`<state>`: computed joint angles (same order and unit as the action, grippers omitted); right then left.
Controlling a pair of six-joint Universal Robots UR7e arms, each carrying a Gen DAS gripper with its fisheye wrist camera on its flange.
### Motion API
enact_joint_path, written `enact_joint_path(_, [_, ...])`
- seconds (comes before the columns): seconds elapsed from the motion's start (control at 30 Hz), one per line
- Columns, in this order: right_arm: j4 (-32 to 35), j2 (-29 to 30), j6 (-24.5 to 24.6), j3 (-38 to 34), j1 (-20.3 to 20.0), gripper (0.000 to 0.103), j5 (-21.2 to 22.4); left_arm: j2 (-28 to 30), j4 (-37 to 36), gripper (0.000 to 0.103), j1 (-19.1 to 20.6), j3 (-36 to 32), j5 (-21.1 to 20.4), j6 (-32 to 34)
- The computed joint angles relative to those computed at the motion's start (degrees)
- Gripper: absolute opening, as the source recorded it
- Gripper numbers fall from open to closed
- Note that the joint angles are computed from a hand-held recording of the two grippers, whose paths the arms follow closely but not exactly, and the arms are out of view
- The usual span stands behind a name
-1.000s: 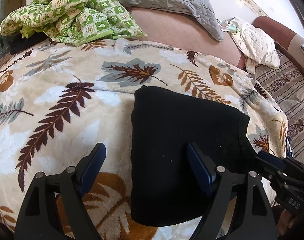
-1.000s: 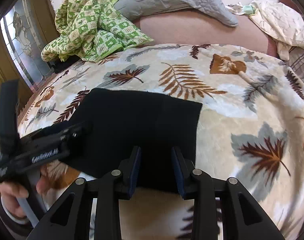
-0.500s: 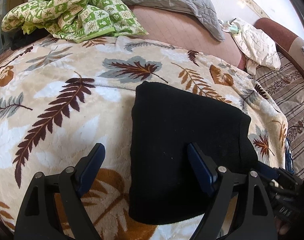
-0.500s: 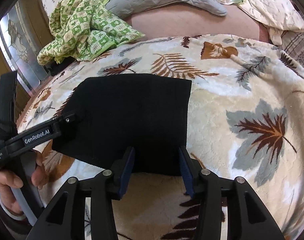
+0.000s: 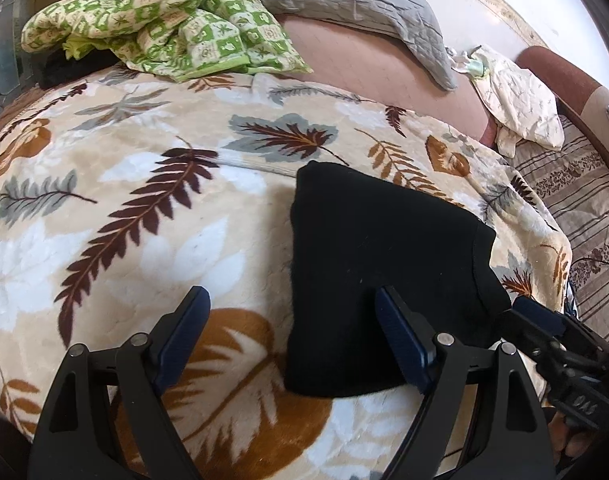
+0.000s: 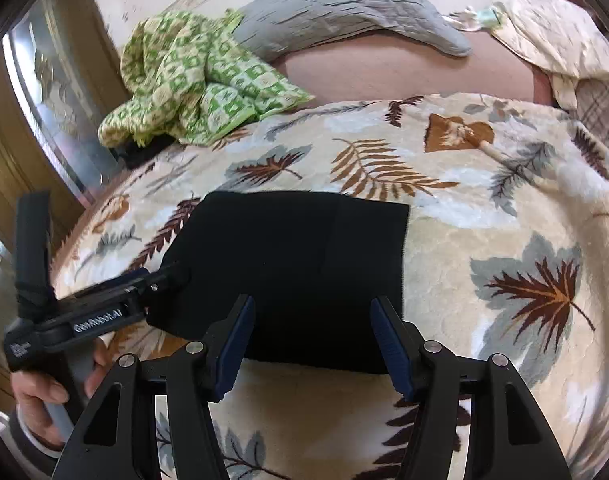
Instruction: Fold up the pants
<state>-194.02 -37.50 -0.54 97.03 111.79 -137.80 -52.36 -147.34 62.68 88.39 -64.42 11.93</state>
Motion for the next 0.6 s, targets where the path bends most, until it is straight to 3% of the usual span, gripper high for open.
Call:
enact_joint_path(0.2, [1.5,2.4,-1.0,-0.9,0.1,0.062,-4.2,-0.2,-1.4,0.086,0.3,1.4,-0.6,0.9])
enact_joint_path(0.27, [1.4,1.7,-0.8,-0.3,0.0,0.062,-3.4,-0.3,0.4,0.086,0.7,0.5,-2.3,0.2])
enact_joint_path(0.33, [-0.1,0.1,0.0,1.1,-0.4,0.063,-1.7,-0.3,3.9,0.086,1.2,-1.3,-4.5,-1.0])
enact_joint_path(0.47, [-3.7,-4.2,4.4,5.1,-2.9,0.080,4.8,-0.1,6.8,0.088,2.0,-4.2,-8.1,-2.4])
enact_joint_path(0.6, [-1.5,-7.6,9.1,7.2,-6.9,0.081,11.9,1.7,11.5,0.089,2.8,-8.0,-9.2,-3.4])
